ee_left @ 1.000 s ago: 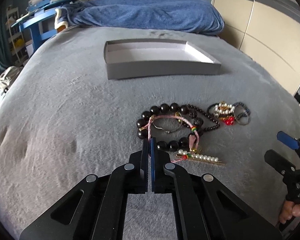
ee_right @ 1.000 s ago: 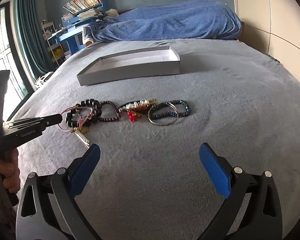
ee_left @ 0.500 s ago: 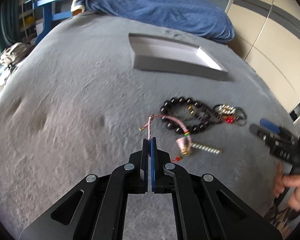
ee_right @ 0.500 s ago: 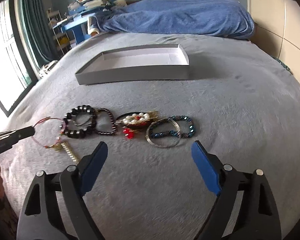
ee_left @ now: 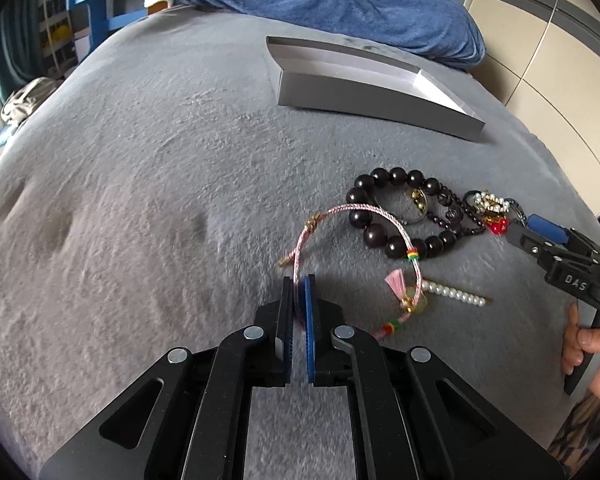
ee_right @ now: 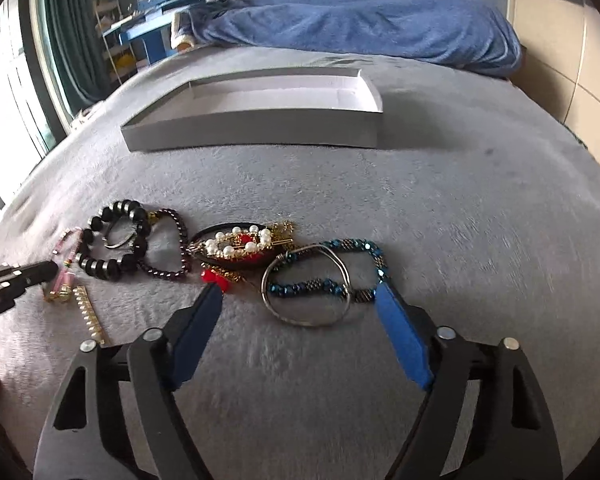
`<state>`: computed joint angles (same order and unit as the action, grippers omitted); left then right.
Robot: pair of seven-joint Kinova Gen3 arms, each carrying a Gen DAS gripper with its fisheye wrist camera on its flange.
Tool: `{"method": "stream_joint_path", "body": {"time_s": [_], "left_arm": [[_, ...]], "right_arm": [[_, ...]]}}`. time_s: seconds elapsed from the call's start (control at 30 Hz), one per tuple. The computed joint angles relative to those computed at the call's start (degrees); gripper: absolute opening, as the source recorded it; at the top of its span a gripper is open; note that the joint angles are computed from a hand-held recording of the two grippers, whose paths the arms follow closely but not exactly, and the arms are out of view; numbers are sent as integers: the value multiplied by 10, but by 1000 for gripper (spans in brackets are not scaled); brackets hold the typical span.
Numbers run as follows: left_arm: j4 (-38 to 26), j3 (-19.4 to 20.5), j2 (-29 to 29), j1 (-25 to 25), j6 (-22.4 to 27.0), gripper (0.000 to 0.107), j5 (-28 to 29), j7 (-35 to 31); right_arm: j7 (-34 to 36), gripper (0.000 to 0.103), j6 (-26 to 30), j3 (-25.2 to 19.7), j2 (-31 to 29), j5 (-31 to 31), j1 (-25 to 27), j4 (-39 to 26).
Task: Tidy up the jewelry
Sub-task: 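Carry both bracelets into the grey tray and open both tools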
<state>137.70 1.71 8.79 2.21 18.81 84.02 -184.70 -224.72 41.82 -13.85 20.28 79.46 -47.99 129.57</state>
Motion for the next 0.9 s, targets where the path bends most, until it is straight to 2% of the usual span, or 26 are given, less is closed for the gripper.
{"method": "stream_joint_path", "body": {"time_s": [0.13,0.23,0.37,0.6,0.73,0.9], "left_arm": [[-2,-4,7,0,6,6,23,-29],[0,-7,4,10,2,3,48,-58],[8,-20,-7,19,13,3,80,-91],[21,-28,-42,2,64,3,72,-101],[21,-23,-70,-15,92,3,45,-89],[-3,-15,-99,-26,113,2,-19,-28]], "right_arm": [[-3,62,5,4,4,-6,0,-2],[-47,49,9,4,-2,17,-2,14],[-103,48,11,-13,-12,45,5,37],[-145,48,37,-37,-31,47,-4,56],[-134,48,64,-43,-52,30,-16,55],[-106,48,71,-42,-80,42,-8,42]]}}
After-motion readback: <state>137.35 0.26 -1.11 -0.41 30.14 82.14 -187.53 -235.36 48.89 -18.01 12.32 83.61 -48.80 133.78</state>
